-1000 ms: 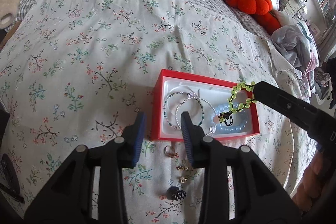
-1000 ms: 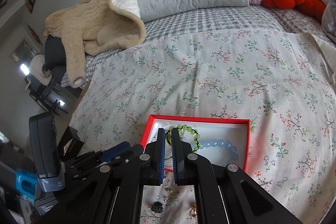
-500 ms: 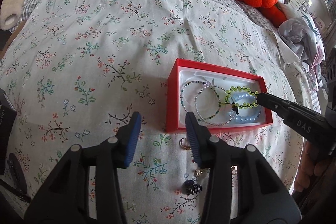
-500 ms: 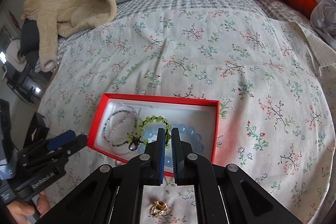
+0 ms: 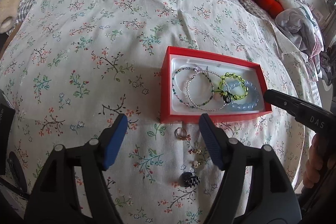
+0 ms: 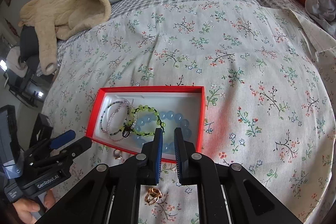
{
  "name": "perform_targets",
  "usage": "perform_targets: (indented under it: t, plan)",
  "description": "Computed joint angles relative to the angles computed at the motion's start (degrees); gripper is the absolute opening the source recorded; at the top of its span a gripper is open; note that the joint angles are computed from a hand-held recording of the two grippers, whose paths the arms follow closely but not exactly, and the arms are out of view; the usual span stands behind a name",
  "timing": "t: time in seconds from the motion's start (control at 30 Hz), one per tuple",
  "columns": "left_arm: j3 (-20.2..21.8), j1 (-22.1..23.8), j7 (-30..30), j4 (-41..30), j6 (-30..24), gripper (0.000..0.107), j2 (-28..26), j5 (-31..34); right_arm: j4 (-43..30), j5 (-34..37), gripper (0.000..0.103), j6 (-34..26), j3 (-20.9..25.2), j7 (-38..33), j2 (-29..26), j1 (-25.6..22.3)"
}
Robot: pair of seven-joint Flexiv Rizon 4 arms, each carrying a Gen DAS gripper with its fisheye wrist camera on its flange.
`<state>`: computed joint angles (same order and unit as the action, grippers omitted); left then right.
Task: Organize jewelry
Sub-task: 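Move the left gripper down to the black hair clip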
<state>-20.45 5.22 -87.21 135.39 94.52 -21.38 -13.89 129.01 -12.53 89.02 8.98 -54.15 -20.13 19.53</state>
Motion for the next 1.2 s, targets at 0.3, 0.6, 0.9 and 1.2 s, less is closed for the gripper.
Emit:
perform_targets:
  t: [0.3,0.6,0.9,1.2]
  plan:
    - [1.05,-1.67,1.32,2.11,-1.63,0.078,0.91,0.27,4.1,-1.83,0.022,-0.72,-1.23,-0.13,2.46,1.55]
    - [2.68,-3.45,3.0,5.26,-0.79,0.078,1.81,1.13,9.54,-4.67,0.059,1.11,-3.89,1.06,4.65,3.14]
    - [0.0,-1.47,2.98,8.01,3.9,0.078,0.51,6.08,15.92,-11.48,0.066,4.34,-14.08,5.38,5.56,11.45]
    - [-1.47,-0.46,2.06,8.36,6.88,0.078,-2.97,12.22,18.6,-11.62,0.069,4.95,-18.03,4.16,5.16,16.36]
